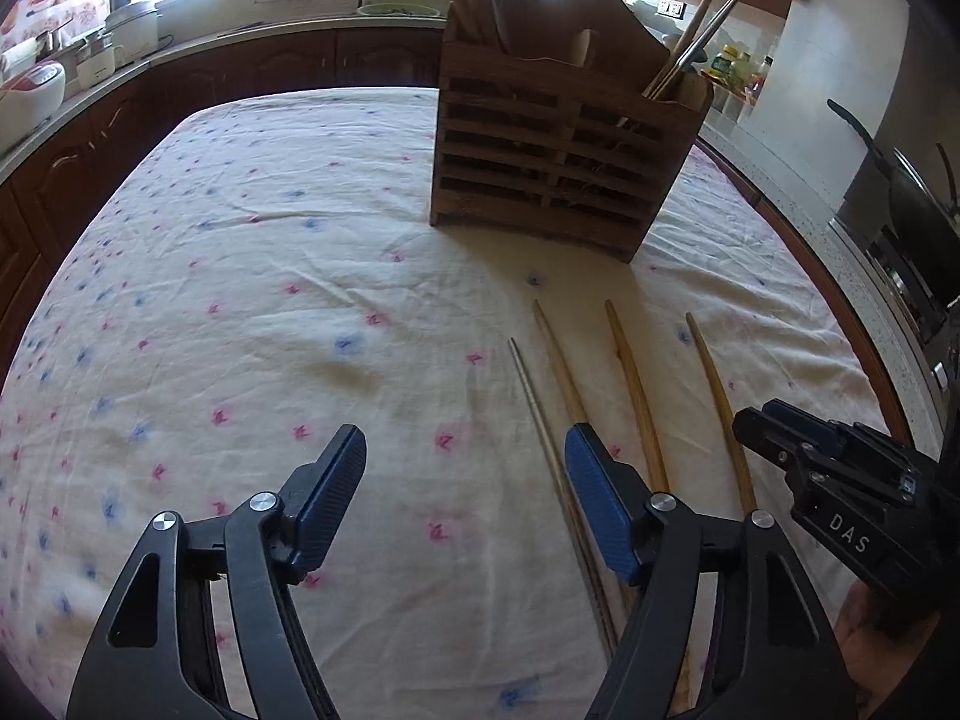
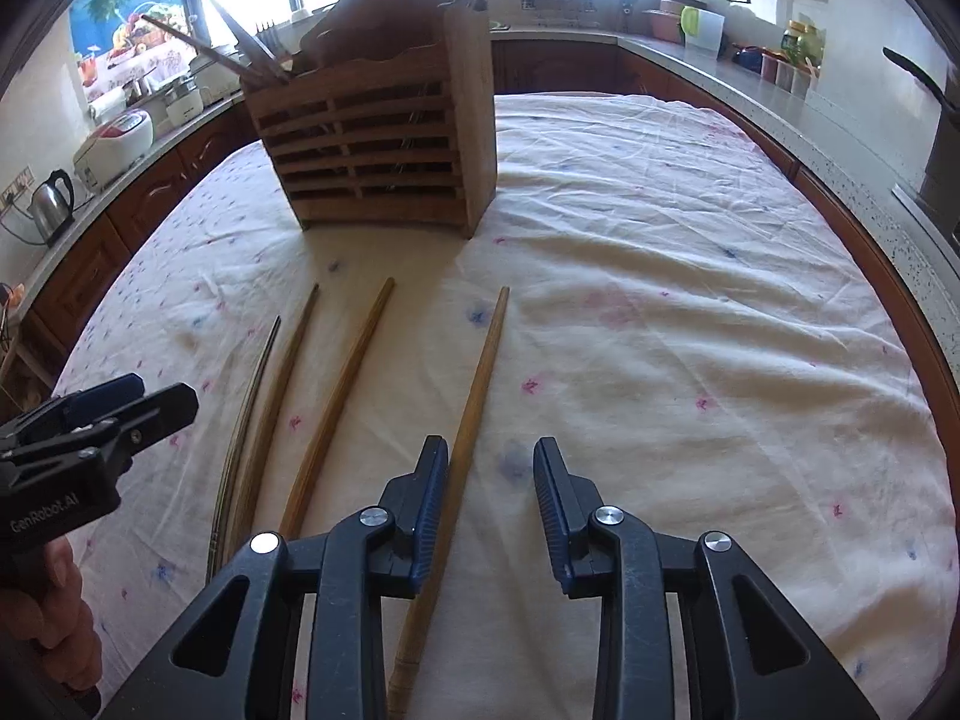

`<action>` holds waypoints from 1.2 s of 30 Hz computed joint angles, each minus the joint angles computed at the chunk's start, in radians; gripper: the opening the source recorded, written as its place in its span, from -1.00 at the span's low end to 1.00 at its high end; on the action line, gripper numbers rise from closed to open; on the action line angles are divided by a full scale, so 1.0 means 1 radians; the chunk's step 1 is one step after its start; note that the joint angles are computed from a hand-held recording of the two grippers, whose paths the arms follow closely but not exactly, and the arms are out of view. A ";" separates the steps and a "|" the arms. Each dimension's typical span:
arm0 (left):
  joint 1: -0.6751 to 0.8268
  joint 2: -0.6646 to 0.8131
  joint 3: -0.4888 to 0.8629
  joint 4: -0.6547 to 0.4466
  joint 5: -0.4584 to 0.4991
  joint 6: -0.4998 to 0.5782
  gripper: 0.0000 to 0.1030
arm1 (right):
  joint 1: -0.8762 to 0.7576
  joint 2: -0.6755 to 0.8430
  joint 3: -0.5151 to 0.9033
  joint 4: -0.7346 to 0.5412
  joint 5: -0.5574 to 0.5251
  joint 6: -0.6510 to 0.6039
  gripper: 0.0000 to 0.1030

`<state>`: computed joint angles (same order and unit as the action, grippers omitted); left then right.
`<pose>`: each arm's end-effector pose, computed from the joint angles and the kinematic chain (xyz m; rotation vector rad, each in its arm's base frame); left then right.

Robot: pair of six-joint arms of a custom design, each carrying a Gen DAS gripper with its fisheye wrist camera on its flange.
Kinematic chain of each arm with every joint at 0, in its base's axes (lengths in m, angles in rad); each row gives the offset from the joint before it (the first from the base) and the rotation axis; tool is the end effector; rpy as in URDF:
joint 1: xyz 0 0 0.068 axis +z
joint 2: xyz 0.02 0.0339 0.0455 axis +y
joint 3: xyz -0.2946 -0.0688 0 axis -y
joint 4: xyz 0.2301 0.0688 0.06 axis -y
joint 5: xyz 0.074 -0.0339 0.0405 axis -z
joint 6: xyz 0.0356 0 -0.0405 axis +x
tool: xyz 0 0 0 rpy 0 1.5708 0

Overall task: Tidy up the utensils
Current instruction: 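Close the left tool on a chopstick while the right tool grasps a wooden chopstick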

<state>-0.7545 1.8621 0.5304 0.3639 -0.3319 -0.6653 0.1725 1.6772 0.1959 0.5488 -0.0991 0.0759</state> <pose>0.2108 -0.1823 0.0977 -0.0184 2.4726 -0.1868 0.1933 0.0373 0.0947 -0.1623 2.5060 0.2263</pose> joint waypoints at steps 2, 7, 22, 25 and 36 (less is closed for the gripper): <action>0.007 0.028 0.042 -0.020 0.004 0.022 0.16 | -0.024 0.007 0.020 0.002 -0.030 0.009 -0.41; 0.034 0.095 0.093 -0.015 0.040 0.068 -0.46 | -0.039 0.092 0.100 0.008 -0.031 0.026 -0.43; 0.099 0.058 0.111 -0.061 0.196 0.061 -0.24 | -0.014 0.206 0.190 0.034 -0.024 0.018 -0.45; 0.099 0.057 0.119 -0.073 0.182 0.064 -0.24 | -0.047 0.208 0.182 0.050 -0.069 0.029 -0.52; -0.008 0.147 0.230 -0.170 -0.025 0.134 -0.41 | -0.038 0.203 0.184 0.034 -0.048 -0.006 -0.57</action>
